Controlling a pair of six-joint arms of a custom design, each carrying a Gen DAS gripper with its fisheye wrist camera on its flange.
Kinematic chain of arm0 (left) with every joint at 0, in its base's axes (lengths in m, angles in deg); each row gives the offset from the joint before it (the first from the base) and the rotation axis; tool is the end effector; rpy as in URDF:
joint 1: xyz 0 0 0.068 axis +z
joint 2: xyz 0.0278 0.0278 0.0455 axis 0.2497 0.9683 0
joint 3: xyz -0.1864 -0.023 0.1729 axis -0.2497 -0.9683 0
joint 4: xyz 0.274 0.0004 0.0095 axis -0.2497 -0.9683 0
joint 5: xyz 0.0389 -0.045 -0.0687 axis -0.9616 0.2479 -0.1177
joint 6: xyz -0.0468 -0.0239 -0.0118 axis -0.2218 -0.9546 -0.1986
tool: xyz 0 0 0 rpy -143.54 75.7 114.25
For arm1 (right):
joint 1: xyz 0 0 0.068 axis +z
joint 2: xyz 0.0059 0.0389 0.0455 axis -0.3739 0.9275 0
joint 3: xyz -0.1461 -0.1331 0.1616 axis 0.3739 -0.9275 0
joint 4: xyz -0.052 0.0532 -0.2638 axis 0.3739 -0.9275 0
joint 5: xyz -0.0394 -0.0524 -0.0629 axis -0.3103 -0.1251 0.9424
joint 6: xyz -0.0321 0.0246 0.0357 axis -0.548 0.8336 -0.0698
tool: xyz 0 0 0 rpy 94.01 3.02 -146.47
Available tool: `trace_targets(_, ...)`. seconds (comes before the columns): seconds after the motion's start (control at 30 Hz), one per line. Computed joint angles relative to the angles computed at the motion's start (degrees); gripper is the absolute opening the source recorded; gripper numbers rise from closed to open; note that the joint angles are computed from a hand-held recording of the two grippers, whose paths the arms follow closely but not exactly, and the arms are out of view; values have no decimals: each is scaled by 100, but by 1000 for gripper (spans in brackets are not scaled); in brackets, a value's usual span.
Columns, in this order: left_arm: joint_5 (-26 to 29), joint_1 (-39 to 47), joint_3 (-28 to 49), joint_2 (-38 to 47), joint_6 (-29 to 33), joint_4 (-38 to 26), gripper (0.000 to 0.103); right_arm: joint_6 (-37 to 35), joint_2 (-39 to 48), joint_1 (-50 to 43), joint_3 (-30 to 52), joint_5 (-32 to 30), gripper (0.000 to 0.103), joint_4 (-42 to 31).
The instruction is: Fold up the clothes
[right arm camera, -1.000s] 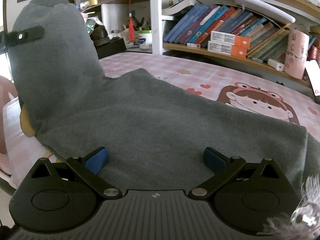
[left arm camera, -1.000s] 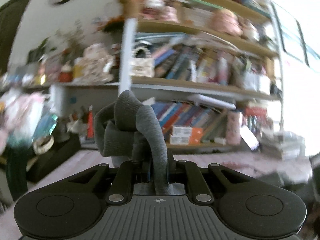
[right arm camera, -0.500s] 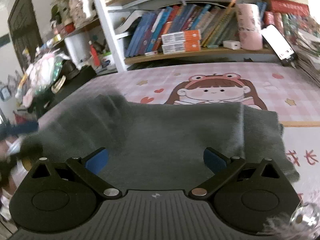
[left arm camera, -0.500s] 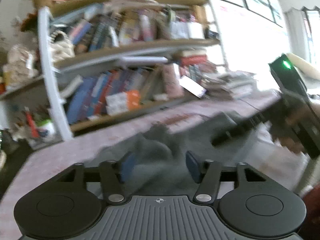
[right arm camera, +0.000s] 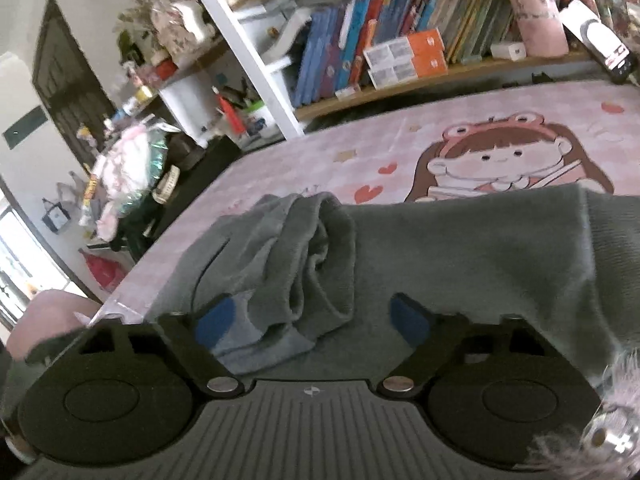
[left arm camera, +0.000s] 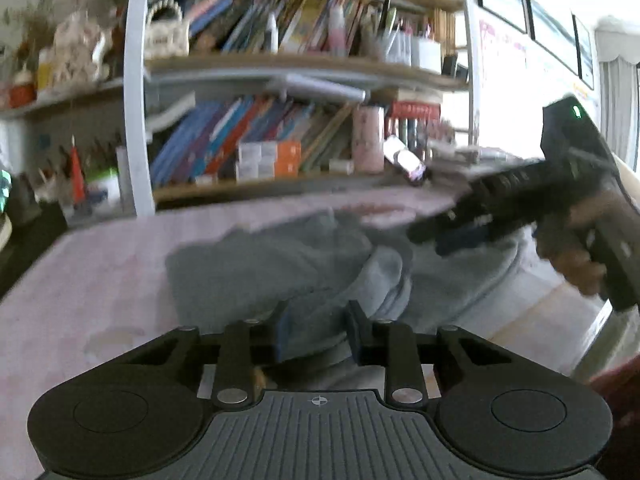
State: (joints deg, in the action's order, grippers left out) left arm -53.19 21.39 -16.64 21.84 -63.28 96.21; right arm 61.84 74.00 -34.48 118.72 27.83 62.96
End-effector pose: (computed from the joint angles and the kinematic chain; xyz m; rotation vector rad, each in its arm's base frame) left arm 0.2315 0.0128 0.1357 0.3499 1.9474 -0.2389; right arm 0.3459 -0.0489 0.0517 -0.3379 2.2061 0.8495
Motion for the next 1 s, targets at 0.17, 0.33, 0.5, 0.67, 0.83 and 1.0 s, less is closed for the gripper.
trace_targets(0.17,334,390,-108,-27,-113,182,26,411,152,254,250,26,32,-183)
trace_targets(0.33,430,739,-123,-19,-377,366,23,468,-86,41,90,-449,10,-162)
trace_targets(0.5,355,645,-152,-85,-331,364,25,295,437,192,469,473,15,-337)
trace_targets(0.67,304,593,-253,-423,-495,445,36,-33,19,68,1,410,66,83)
trace_targets(0.83,213,479,-364,-803,-811,557,57,-888,-734,-219,-987,564,89,855)
trace_targets(1.0,-316,40,-444,-954,-858,708,85,-1311,-989,-614,-1492,558,102,1321)
